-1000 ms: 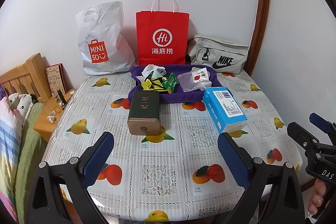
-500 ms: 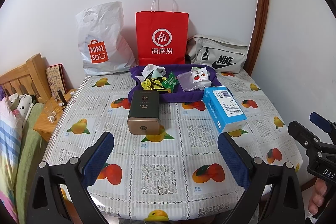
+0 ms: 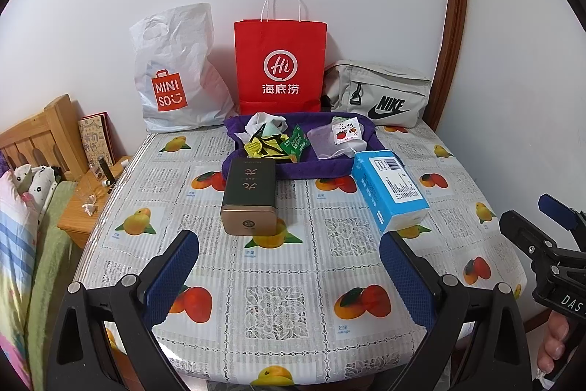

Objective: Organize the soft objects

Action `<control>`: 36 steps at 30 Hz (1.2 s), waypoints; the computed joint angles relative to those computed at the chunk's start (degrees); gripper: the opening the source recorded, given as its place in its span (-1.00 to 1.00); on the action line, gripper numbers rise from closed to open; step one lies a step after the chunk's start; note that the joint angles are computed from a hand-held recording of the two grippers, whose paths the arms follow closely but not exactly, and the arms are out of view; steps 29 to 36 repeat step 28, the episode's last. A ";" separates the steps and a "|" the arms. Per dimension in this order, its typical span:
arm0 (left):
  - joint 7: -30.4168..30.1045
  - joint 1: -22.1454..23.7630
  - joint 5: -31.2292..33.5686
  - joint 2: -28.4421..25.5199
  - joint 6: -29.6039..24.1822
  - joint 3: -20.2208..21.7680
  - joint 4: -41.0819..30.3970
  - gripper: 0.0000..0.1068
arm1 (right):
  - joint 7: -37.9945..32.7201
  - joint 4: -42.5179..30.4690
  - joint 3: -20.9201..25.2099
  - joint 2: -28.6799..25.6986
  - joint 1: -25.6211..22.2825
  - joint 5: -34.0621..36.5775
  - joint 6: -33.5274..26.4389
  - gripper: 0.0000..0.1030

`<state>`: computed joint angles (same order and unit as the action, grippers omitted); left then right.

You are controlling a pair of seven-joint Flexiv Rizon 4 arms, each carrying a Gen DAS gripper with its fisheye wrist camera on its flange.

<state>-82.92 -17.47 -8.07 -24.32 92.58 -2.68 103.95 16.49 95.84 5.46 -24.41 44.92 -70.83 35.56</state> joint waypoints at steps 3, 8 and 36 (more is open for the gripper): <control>0.11 0.26 0.01 -0.02 0.06 -0.29 0.01 0.87 | 0.08 -0.02 0.00 0.00 -0.05 0.00 0.11 0.95; 0.03 0.15 0.05 -0.03 0.07 -0.13 0.01 0.87 | -0.13 -0.21 0.00 -0.08 0.03 0.19 -0.06 0.95; 0.38 0.75 -0.26 -0.89 -0.24 -0.70 -1.00 0.87 | -0.66 -0.42 -0.16 -0.40 -0.11 0.40 0.29 0.95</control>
